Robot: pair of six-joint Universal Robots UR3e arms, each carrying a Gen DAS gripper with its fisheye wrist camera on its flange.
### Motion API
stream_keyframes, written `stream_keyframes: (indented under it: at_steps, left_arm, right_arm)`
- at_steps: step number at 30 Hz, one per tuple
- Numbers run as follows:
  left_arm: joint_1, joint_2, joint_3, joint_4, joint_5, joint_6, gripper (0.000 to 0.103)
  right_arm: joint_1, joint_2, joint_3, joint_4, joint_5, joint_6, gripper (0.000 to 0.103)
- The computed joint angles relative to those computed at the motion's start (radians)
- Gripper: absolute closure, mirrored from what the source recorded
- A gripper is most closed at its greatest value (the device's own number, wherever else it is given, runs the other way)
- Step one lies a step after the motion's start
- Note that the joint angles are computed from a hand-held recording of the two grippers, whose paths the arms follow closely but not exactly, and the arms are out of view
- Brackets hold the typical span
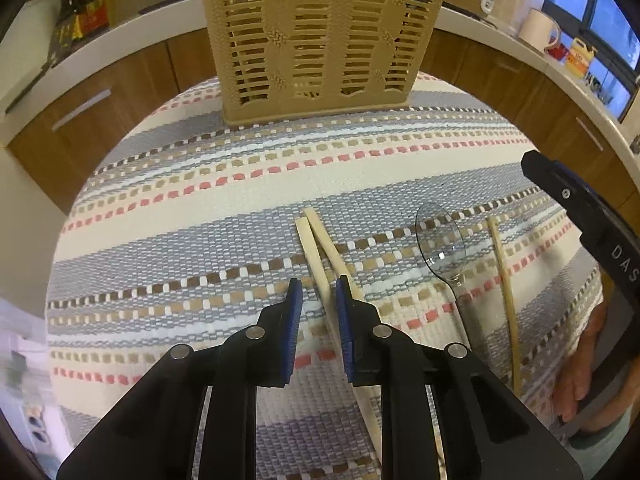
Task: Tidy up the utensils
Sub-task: 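Lower the left tool onto a wooden chopstick while the right tool reaches another chopstick, then close the left tool on its chopstick while the right tool closes on another chopstick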
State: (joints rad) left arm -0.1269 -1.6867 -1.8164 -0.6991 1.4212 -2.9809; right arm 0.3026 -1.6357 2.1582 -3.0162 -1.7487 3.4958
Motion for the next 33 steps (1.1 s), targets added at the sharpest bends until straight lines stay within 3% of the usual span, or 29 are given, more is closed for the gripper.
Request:
stream_keyframes:
  at_steps: [6, 8, 11, 15, 17, 20, 24, 31, 33]
  left_arm:
    - [-0.067, -0.098, 0.120, -0.015, 0.090, -0.026, 0.088]
    - [-0.071, -0.119, 0.156, -0.034, 0.101, -0.030, 0.096]
    - [-0.048, -0.127, 0.175, -0.053, 0.056, -0.024, 0.099]
    - [0.030, -0.077, 0.115, -0.034, -0.047, -0.039, 0.099]
    - [0.080, -0.040, 0.067, -0.013, -0.097, -0.042, 0.099]
    - [0.145, 0.004, 0.024, -0.011, -0.161, -0.022, 0.099]
    - [0.194, 0.051, -0.015, -0.019, -0.204, 0.016, 0.099]
    - [0.253, 0.097, -0.051, -0.035, -0.254, 0.059, 0.099]
    - [0.261, 0.091, -0.046, -0.031, -0.267, 0.061, 0.099]
  right_arm:
    - [-0.012, -0.013, 0.009, 0.000, 0.014, 0.007, 0.044]
    - [-0.017, -0.015, 0.011, 0.002, 0.024, 0.007, 0.044]
    - [-0.051, -0.031, 0.003, 0.048, 0.081, 0.004, 0.044]
    - [-0.145, -0.073, -0.084, 0.359, 0.243, -0.009, 0.044]
    - [-0.145, -0.077, -0.143, 0.488, 0.264, -0.023, 0.044]
    - [-0.094, -0.033, -0.281, 0.678, 0.240, -0.047, 0.051]
    - [-0.019, 0.101, -0.495, 0.911, 0.184, -0.036, 0.068]
    - [0.056, 0.334, -0.850, 1.210, 0.108, -0.017, 0.072]
    - [0.083, 0.378, -0.913, 1.243, 0.072, -0.021, 0.077]
